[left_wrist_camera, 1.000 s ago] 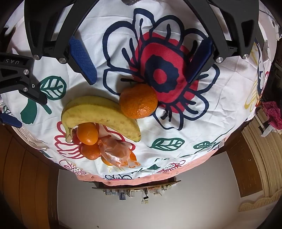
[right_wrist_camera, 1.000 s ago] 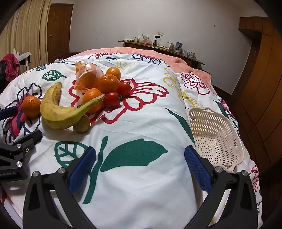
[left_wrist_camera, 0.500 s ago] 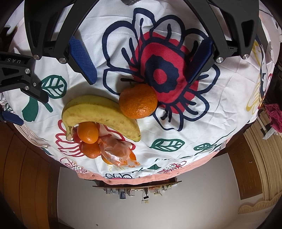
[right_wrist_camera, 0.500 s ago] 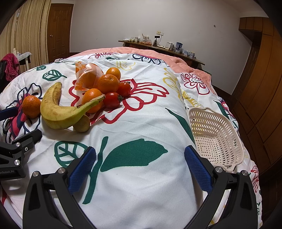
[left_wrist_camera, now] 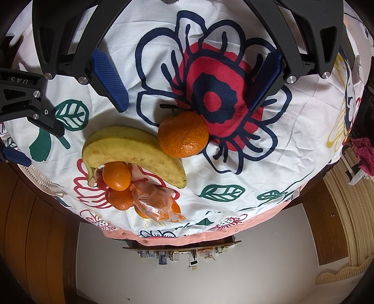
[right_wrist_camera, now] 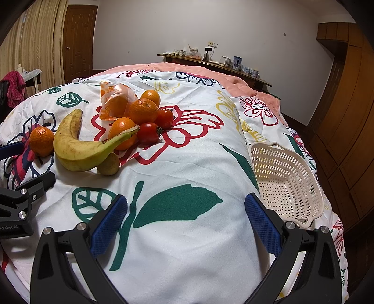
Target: Organize fruits
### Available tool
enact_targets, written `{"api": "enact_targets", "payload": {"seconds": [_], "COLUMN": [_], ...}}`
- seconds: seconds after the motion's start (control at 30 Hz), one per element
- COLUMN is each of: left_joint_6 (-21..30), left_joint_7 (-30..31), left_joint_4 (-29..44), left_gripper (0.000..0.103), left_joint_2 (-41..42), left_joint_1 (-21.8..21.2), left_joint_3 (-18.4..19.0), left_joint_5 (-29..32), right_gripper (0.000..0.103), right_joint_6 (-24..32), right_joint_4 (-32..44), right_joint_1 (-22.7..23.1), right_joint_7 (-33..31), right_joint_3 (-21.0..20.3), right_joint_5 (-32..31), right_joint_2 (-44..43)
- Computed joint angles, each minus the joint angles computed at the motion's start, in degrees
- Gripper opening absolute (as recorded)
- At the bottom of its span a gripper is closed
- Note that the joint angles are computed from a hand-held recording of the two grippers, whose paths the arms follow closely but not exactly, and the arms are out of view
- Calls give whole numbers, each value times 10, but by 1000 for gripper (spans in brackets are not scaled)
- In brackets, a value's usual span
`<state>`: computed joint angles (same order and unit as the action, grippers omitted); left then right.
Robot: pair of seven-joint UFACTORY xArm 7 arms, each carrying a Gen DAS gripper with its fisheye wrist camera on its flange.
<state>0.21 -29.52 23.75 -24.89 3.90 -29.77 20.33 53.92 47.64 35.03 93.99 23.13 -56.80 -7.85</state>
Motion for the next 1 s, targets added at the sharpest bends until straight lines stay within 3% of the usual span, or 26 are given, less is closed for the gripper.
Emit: {"api": "enact_targets", "payload": {"seconds": [0.4,0.5,0.6,0.73,0.83,0.9,0.93,1.0], "left_joint_6": [24,12,-2,-1,1,-1,-5,-12], "left_joint_7": [11,24,65,83,82,74,80,113], "left_joint_4": [-1,6,0,11,30,39,42,45], "left_gripper": [101,101,100,89,89,81,78,64], "left_joint_2": [-14,10,14,13,29,36,42,52], "left_joint_1": [-20,-54,-127,-122,-92,-71,-82,-140], "left_joint_3": [19,55,135,135,106,87,98,148], "left_joint_5": [2,-11,-48,-69,-66,-59,-61,-78], "right_gripper": [98,98,98,98,98,98,98,98], "right_joint_6": [-22,-30,-30,-30,-30,-30,-31,-30], "right_joint_4": [-7,-13,-10,-13,-13,-13,-13,-13], "right_joint_1": [-3,-9,-12,-13,-13,-13,-13,-13], "right_joint_7": [-17,-19,-13,-6,-3,-4,-4,-4], "right_joint_3": [-4,-5,-1,2,2,2,2,2], "right_joint_5": [17,16,12,6,3,4,4,4], "right_joint_2": [-7,-13,-10,-11,-11,-11,-11,-11]}}
